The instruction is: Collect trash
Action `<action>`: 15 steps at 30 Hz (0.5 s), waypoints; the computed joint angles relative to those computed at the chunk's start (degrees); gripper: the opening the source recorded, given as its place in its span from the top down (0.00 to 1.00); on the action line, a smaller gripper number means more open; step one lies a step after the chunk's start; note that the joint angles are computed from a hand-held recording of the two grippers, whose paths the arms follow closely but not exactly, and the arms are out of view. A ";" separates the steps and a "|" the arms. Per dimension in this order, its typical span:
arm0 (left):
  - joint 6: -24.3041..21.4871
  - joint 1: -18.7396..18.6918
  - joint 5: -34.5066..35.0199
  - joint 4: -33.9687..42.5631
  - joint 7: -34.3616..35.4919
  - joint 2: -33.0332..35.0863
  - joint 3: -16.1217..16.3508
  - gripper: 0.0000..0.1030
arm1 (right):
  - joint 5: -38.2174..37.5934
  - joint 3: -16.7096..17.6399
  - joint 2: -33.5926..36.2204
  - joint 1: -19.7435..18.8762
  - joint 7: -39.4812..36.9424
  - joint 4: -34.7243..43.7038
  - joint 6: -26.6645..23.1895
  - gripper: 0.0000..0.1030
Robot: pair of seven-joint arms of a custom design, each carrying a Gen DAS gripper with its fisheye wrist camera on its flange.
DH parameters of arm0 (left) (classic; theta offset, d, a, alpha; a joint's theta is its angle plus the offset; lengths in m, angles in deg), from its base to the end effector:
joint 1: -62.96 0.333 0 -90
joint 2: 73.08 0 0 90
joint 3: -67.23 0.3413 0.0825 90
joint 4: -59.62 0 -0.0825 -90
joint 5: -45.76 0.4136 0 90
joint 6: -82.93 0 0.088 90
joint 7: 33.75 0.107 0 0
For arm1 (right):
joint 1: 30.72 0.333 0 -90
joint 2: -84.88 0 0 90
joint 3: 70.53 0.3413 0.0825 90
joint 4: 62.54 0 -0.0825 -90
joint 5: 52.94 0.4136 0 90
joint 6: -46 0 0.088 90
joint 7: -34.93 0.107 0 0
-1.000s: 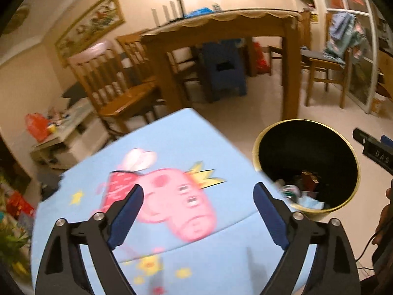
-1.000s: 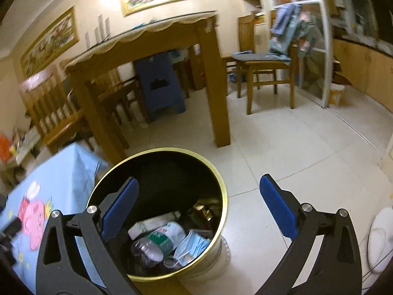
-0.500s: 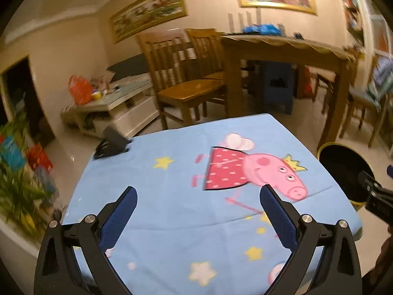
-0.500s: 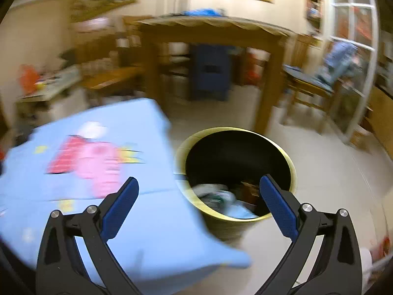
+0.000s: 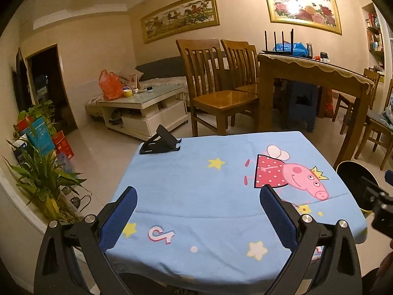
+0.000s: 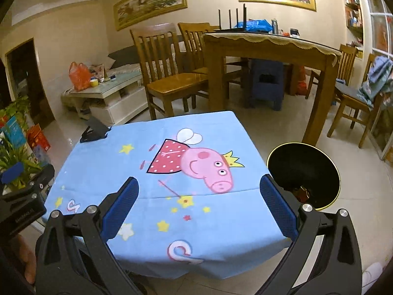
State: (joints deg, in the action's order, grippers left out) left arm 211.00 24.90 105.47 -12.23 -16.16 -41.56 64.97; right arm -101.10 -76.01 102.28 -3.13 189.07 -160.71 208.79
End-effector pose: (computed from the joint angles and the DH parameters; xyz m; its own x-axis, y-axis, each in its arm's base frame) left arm 0.6307 -0.4902 0.5192 0.1399 -0.9822 -0.1251 -0.5562 0.0266 -0.8306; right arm 0.6492 0.3146 0.5058 0.0342 -0.9960 -0.0830 -0.5868 0.0472 -0.8084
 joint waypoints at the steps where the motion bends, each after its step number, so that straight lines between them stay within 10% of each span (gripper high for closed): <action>1: 0.59 0.16 0.01 -0.59 -0.04 -0.39 -0.06 0.06 | -0.41 -0.06 -0.24 0.24 0.06 -0.23 -0.15 0.05; 15: 2.29 0.89 -0.38 -2.46 0.24 -1.65 -0.87 0.06 | -8.10 1.02 -2.04 0.41 4.18 -1.48 -0.30 0.05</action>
State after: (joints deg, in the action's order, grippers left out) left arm 213.29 25.79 105.09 -14.69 -15.92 -43.21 64.10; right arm -109.20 -74.98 100.24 -2.72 193.25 -162.20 208.49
